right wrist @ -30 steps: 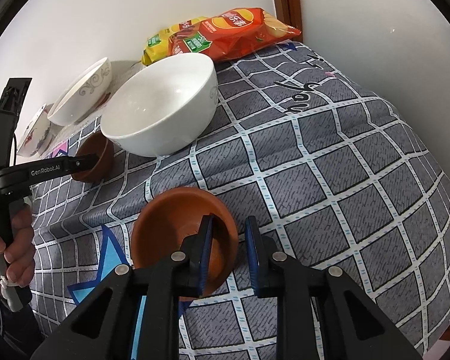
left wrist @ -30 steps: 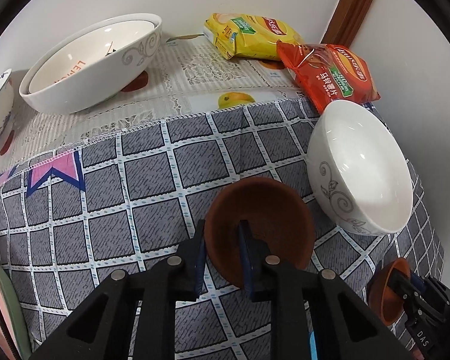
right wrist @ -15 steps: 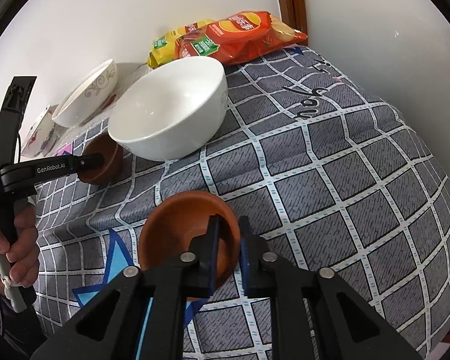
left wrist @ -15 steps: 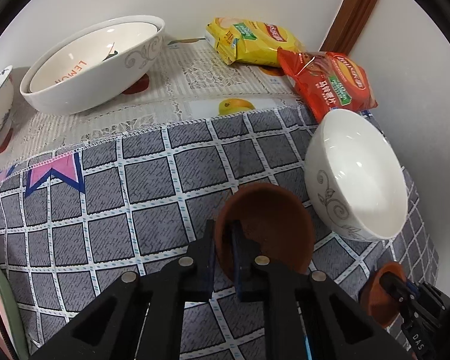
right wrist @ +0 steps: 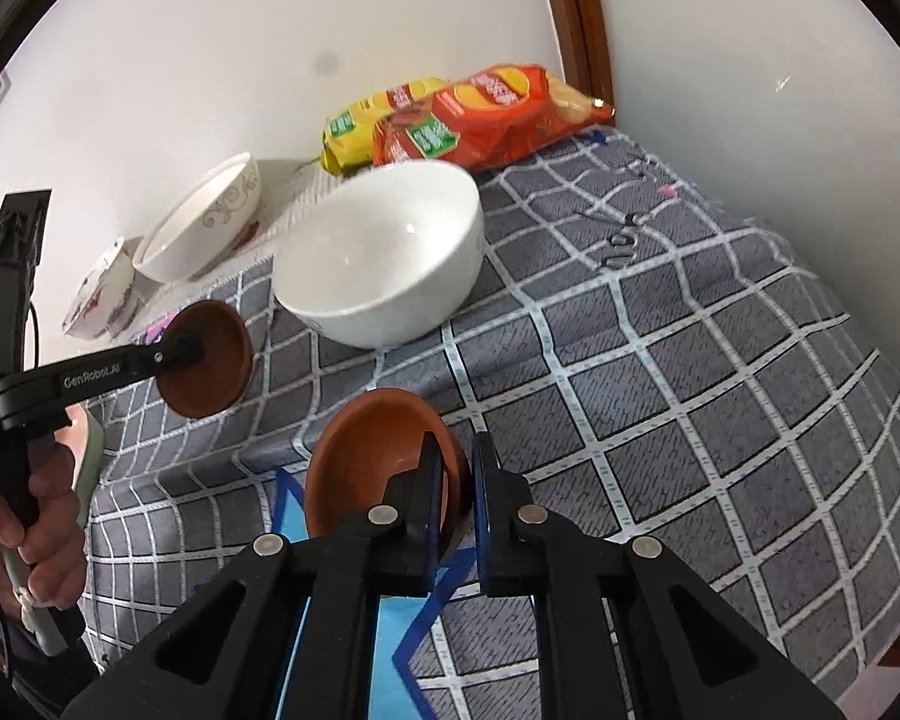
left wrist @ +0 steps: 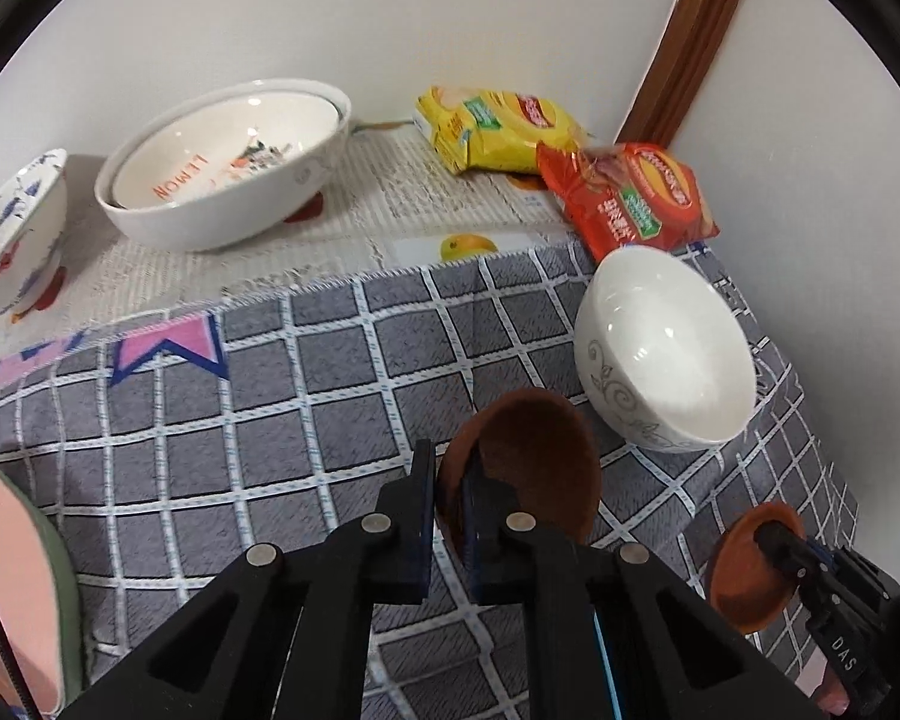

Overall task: Organize plates and bowls
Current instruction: 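Carry the brown clay bowl in the right gripper over the white swirl bowl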

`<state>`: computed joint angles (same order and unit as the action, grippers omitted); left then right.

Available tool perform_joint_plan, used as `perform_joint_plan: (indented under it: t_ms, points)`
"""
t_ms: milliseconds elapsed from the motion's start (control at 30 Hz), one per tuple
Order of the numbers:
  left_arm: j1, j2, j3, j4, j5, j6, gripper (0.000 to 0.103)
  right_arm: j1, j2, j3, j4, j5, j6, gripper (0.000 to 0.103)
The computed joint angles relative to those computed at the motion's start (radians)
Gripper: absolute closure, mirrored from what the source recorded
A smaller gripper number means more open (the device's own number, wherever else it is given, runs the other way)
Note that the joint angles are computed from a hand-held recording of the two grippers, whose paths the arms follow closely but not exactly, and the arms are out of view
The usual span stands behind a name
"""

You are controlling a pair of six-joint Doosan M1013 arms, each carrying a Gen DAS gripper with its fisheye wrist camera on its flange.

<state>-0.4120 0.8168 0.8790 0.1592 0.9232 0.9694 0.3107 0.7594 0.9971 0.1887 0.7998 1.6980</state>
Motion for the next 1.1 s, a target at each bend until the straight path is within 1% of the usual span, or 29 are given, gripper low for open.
perform_joint_plan:
  t_ms: [200,300,533,800,1100]
  points:
    - [0.000,-0.050,0.054,0.041,-0.043,-0.036,0.095,0.004,-0.023,0.005,-0.006,-0.035,0.001,0.094]
    - [-0.002,-0.070,0.072,0.074,-0.050,-0.059,0.095,0.006,-0.025,-0.008,-0.024,-0.042,0.016,0.094]
    - [0.002,-0.106,0.112,0.108,-0.074,-0.083,0.095,0.008,-0.020,-0.053,-0.047,-0.049,0.043,0.094]
    - [0.012,-0.121,0.135,0.121,-0.083,-0.107,0.095,0.013,0.021,-0.138,-0.072,-0.002,0.068,0.094]
    - [0.027,-0.104,0.121,0.106,-0.072,-0.103,0.095,0.017,0.090,-0.250,-0.105,0.062,0.087,0.094]
